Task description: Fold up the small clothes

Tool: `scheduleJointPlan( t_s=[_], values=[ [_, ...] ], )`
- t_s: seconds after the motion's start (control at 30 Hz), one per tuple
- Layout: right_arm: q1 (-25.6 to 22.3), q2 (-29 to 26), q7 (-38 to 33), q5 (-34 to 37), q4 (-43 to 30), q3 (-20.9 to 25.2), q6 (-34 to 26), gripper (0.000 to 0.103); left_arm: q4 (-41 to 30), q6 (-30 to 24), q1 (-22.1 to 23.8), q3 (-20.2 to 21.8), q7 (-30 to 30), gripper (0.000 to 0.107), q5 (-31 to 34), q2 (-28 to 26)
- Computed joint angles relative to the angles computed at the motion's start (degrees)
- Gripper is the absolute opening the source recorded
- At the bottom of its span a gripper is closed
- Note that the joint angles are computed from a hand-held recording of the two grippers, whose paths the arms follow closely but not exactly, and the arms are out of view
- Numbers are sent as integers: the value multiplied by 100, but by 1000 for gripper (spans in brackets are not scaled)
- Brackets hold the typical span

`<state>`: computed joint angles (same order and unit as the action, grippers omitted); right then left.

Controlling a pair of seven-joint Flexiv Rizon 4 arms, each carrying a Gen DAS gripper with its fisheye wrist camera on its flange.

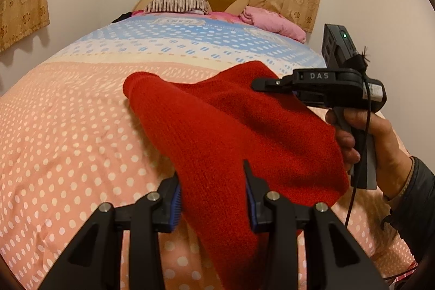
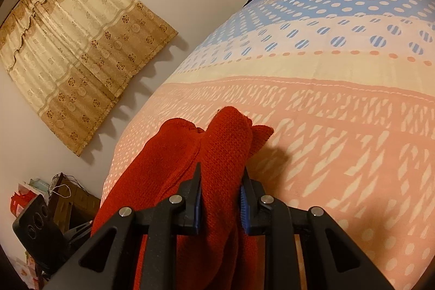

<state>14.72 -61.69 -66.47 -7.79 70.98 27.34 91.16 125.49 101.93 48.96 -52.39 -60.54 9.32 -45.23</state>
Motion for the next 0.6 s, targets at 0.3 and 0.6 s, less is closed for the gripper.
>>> scheduleJointPlan(
  t_s=[0.3, 0.6],
  values=[
    [-53, -93, -27, 64, -71, 71, -89, 22, 47, 16, -25, 104, -25, 39, 4, -48],
    [-13, -172, 50, 209, -112, -12, -129, 22, 64, -4, -61, 168, -70, 42, -49, -91]
  ],
)
